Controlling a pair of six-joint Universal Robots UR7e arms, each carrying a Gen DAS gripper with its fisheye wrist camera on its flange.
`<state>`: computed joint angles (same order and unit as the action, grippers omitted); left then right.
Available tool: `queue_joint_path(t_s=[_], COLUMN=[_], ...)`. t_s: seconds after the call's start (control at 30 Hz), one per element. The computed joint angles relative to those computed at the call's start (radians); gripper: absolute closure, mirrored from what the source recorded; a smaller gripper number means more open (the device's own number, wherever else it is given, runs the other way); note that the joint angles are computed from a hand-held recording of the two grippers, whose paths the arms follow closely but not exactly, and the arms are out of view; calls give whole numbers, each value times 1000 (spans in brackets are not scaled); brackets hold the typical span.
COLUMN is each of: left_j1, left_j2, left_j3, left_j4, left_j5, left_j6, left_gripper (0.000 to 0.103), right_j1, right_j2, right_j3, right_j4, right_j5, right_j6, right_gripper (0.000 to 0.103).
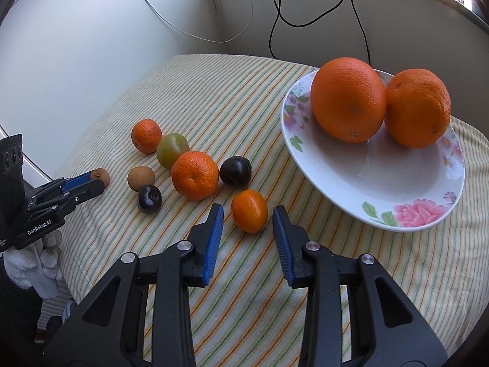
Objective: Organize fruits
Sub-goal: 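Close the left gripper on a brown kiwi while the right gripper grasps a small tangerine, then carry kiwi and tangerine onto the plate and open both grippers to release them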
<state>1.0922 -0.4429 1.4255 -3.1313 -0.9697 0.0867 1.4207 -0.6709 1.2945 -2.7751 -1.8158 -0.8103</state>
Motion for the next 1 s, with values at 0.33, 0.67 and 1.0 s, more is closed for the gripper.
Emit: queue_joint_path(t_s=[0.33,0.67,1.0], left_j1=[2,-10,-33], left_j2=[4,3,16], left_j3=[-1,7,-26], left_j4=[-11,-42,-41], left_j5=[-2,-9,-55], left_j6=[10,17,55], left_gripper=[79,79,79], right_j1=[3,-12,-23], right_j2=[10,-26,-89], right_j3=[-5,22,78], right_j4=[-8,5,9], right_j5=[-11,45,110], right_j6=[-8,24,38], right_gripper=[78,78,78])
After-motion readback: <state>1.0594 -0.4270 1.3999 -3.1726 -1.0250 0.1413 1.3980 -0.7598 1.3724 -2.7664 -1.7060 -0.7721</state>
